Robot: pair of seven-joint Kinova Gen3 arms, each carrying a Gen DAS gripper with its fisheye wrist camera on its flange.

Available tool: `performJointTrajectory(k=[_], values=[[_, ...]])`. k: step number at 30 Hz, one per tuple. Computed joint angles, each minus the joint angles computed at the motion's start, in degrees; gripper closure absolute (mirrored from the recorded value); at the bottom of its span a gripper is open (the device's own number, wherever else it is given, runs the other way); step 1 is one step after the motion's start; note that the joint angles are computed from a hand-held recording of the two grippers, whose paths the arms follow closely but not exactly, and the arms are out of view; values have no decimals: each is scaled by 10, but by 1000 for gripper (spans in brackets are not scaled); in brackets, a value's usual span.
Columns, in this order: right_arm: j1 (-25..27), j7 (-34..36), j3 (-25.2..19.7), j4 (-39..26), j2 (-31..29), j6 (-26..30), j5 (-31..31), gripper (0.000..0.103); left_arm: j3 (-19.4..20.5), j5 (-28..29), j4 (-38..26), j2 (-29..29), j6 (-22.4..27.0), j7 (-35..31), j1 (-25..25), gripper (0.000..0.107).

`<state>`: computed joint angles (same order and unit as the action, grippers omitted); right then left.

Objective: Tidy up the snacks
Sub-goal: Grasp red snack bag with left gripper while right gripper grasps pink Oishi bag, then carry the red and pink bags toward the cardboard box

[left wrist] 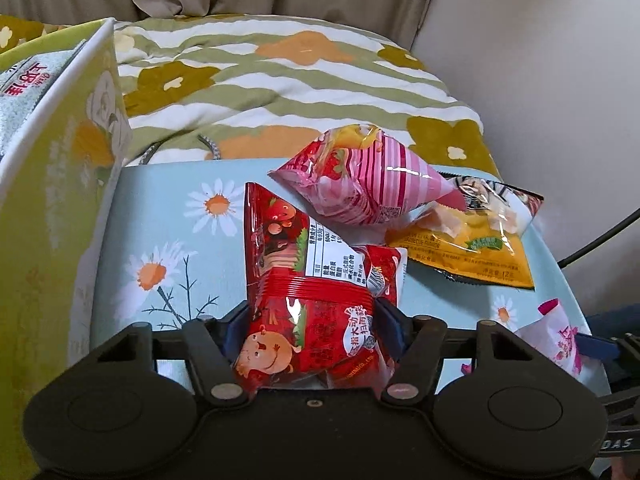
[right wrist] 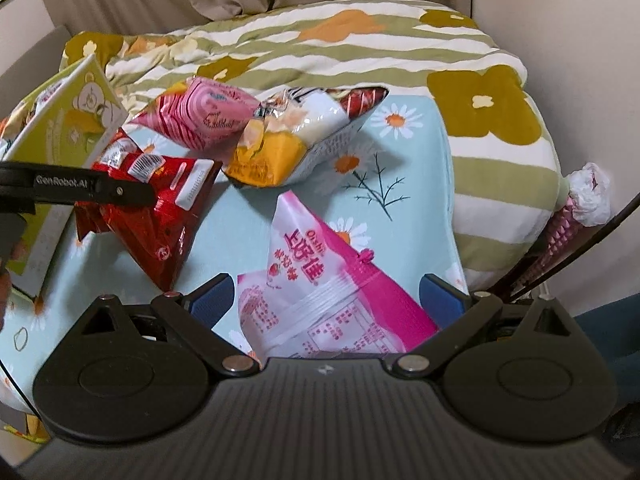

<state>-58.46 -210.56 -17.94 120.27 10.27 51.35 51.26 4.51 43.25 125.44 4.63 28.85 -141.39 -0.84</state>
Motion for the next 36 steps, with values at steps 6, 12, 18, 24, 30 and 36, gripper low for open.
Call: performJointTrajectory(k=[6,12,18,24,30,36], values=[[0,11,2,5,6,-10,8,0,-8,-6,14,-32,4,9,8,45],[3,24,6,10,13,-29,17,0,-30,-2,33,-68,18,7,17,46],[-2,55,6,10,19,-37,23,13,-48,-2,50,-95,20,12,29,46],[-18,69,3,16,13,-26,29,37,-64,7,71,-134,25,11,43,47],[-39,38,-13,17,-3,9,52,41,-83,2,84,-195,32,35,65,47],[-45,40,-37,-1,-34,51,60,42,-107,-18,87,-274,45,87,85,47]])
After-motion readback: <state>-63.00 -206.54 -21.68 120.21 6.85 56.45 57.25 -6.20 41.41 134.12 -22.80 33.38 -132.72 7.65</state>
